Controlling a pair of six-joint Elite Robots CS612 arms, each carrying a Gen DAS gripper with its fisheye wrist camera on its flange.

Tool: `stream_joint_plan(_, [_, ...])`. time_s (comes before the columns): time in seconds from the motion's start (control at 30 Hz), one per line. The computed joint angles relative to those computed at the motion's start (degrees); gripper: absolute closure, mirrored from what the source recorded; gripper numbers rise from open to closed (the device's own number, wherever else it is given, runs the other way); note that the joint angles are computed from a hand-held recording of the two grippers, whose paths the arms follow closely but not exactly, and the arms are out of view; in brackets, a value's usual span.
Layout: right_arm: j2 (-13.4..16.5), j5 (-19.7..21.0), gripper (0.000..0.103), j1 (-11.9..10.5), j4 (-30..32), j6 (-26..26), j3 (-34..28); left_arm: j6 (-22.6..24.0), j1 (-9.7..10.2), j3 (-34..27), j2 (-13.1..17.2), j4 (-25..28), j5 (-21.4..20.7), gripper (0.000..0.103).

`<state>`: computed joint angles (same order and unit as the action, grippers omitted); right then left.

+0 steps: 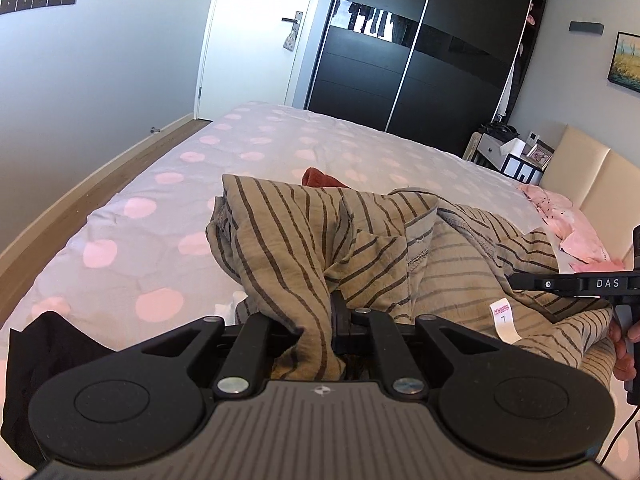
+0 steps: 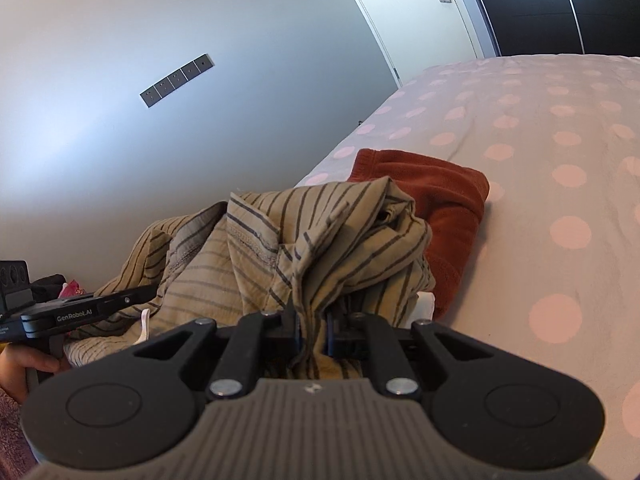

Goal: Fold clothes
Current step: 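Carry the shirt bundle with both grippers onto the stack of folded clothes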

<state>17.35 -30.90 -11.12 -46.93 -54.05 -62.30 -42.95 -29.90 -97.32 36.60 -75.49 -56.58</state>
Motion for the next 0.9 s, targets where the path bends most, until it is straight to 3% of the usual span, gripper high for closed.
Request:
stream_joint_plan(0.17, [-0.6,0.9,0.075,-0.5,-0.7,1.0,0.2,-2.3,-1.51,0.3,-1.6,1.3,6.1,0.063])
stream_joint_plan(0.23, [-0.6,1.4,0.059,-0.9,-2.5,2.0,-0.3,-3.3,-2.60,0.5,-2.7,3.0,9.2,0.054])
stream_joint_plan(0.4, [-0.8,3.1,0.049,-3.0,-4.1,2.1,-1.8,-1.8,-6.45,2.2,-5.6,5.6,19.8,0.043])
stream_joint_plan(0.5, [-0.9,5.1,0.045,-5.2,-0.6,-1.5,-3.7,1.0,-8.88,4.0,-7.3,3.8,22.5,0.042])
stream_joint_plan(0.57, [-0.9,6.2,0.045,-7.1,3.2,-5.1,-5.3,4.7,-10.58,6.1,-8.2,0.8,23.7,0.040])
stream_joint_plan(0.67, [-0.6,7.4,0.036,-10.2,7.4,-10.4,-7.3,9.1,-12.88,10.4,-9.9,-4.9,24.5,0.038])
stream_joint_plan(0.73, [-0.4,8.0,0.034,-12.4,9.3,-13.3,-8.4,11.1,-14.00,14.0,-11.4,-8.9,23.0,0.035])
stream_joint_plan(0.83, [0.3,8.3,0.026,-15.7,9.4,-15.3,-10.3,14.7,-15.87,20.0,-14.0,-14.5,20.4,0.034])
stream_joint_plan(0.9, [1.2,9.0,0.016,-17.9,7.6,-15.3,-11.8,20.2,-17.43,24.5,-15.2,-20.7,20.3,0.031])
